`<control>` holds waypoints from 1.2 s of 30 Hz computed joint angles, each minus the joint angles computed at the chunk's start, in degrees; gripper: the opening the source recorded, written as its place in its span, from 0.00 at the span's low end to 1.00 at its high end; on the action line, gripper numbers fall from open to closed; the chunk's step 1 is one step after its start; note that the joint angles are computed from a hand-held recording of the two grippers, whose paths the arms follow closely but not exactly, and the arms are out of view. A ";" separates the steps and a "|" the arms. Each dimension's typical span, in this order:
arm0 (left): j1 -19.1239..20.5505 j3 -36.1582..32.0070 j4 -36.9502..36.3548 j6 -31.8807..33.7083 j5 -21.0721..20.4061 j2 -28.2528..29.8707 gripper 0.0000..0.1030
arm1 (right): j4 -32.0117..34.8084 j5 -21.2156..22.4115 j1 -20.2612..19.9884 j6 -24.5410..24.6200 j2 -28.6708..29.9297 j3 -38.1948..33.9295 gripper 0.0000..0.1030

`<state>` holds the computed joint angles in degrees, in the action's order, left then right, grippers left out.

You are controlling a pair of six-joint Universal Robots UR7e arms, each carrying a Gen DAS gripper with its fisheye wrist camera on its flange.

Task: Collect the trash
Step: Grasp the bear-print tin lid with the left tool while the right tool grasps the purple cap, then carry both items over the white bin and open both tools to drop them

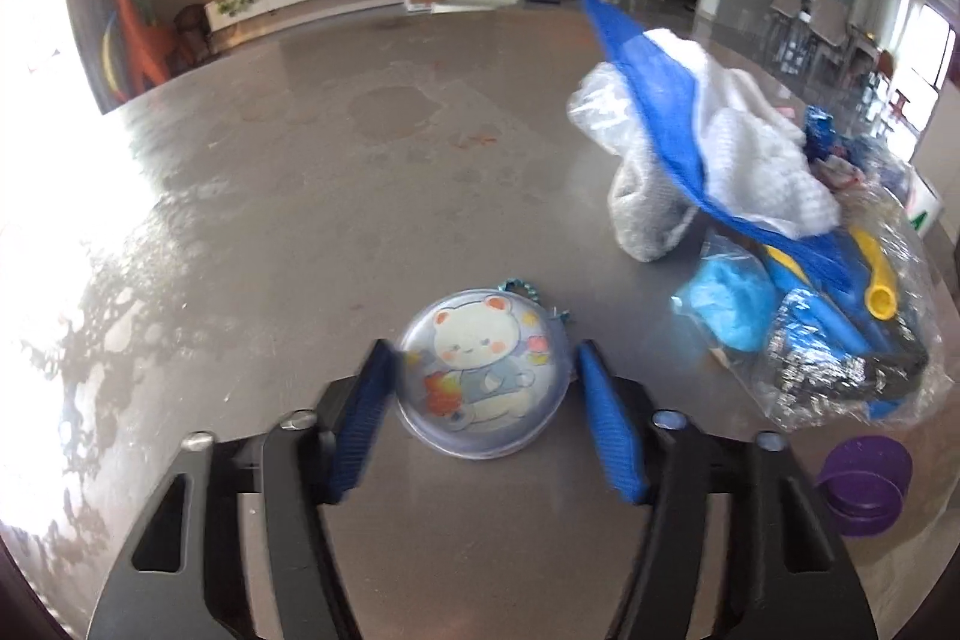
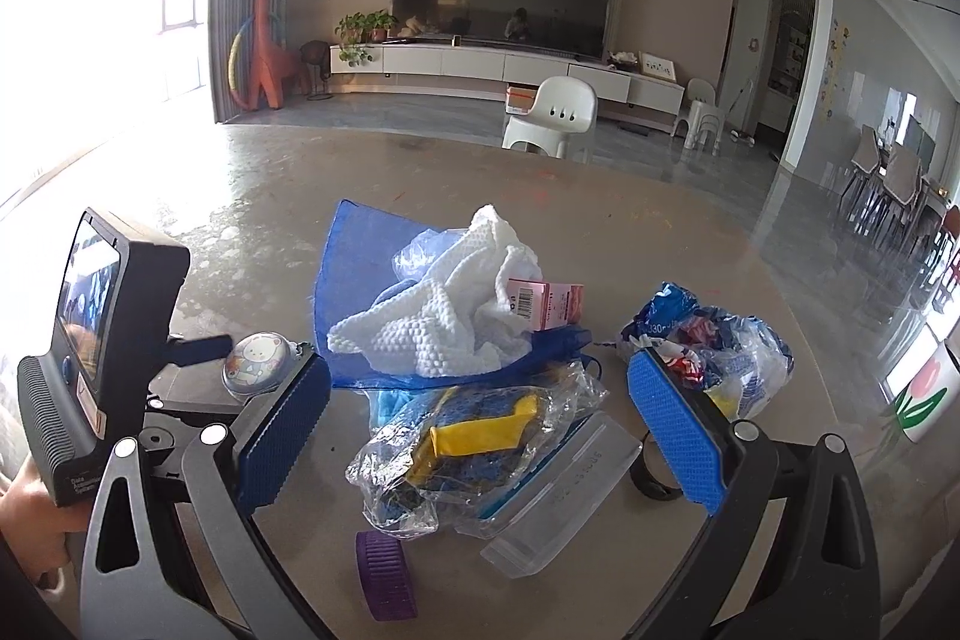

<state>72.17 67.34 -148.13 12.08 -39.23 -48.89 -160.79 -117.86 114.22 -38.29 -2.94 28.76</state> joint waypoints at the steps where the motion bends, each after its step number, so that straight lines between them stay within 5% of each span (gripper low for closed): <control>1: -0.05 0.31 -0.06 -0.13 -0.16 -0.18 0.56 | -0.55 -0.22 0.09 -0.17 -0.34 0.79 0.96; 4: -0.25 1.26 1.55 -2.51 -2.14 -1.38 0.55 | -2.03 -0.91 0.19 -1.07 -1.67 3.58 0.96; 11: -3.70 9.64 -7.66 0.94 1.27 -5.57 0.55 | -6.76 -0.65 -0.39 1.53 -8.03 15.73 0.96; 20: -5.52 14.07 -8.15 -0.45 1.77 -9.66 0.55 | -11.52 0.32 -0.81 4.43 -12.01 27.00 0.92; 26: -6.25 15.73 -8.66 -0.09 2.42 -11.30 0.55 | -2.47 0.71 -1.02 6.26 -10.36 24.02 0.64; 28: -6.38 16.21 -8.60 -0.66 2.51 -11.83 0.55 | 1.73 0.42 -1.33 8.47 -9.97 22.59 0.20; 30: -6.57 16.72 -8.63 -1.02 2.59 -12.37 0.55 | 4.67 1.72 -1.73 11.17 -10.65 22.76 0.18; 36: -8.25 17.86 -8.88 -1.09 3.04 -13.24 0.55 | -1.26 1.82 -0.60 8.50 -14.42 28.03 0.18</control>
